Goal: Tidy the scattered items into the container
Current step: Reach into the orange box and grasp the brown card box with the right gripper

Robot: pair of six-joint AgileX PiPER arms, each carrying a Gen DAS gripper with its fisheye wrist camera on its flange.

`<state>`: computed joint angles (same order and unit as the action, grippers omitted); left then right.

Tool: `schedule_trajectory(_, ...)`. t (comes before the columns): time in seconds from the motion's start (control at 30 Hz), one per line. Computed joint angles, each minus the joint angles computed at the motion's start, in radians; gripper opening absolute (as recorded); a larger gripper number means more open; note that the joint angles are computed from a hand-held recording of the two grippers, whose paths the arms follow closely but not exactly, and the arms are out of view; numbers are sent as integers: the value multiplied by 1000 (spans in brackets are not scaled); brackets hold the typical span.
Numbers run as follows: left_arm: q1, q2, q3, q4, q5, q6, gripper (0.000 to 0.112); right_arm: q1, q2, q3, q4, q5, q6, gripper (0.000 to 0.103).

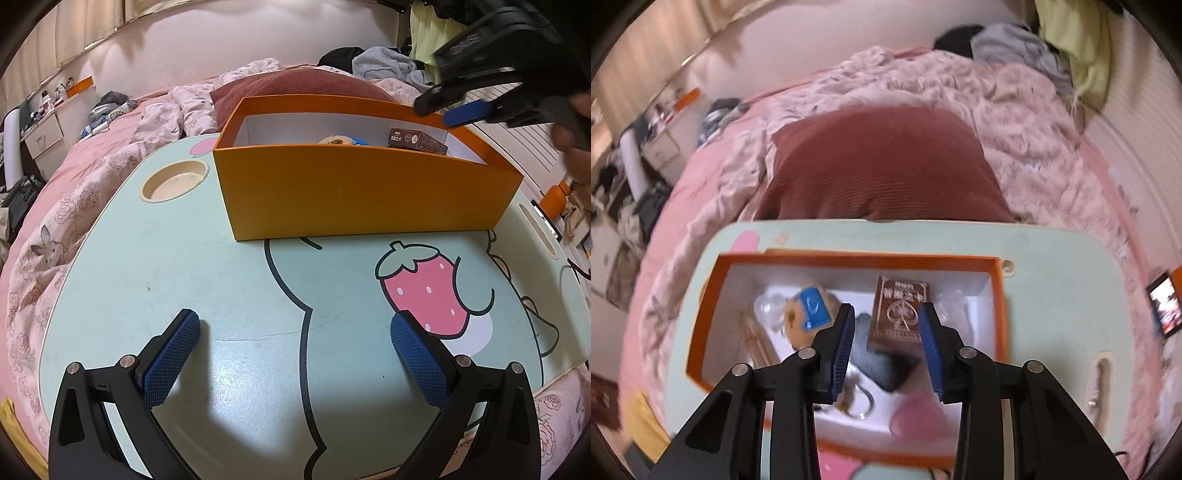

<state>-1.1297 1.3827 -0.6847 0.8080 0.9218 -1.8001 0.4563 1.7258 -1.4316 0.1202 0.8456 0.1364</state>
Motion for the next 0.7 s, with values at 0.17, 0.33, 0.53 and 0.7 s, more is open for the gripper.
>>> schedule_trajectory(0.17,-1,-2,2,1,0,-1,103,12,90,-81,-19,77,24,36)
schedule_trajectory(0.33,-2,-3,5,3,-1,-4,103,12,112,-58,-39,48,46,22)
schedule_trajectory(0.53,0,-2,5,4,-3,-5,103,-43,36,4,79,31,-31,18)
schedule_trajectory(0.7,3,-1,5,6,-5,-4,103,-70,-174,143,201,-35,-132,18)
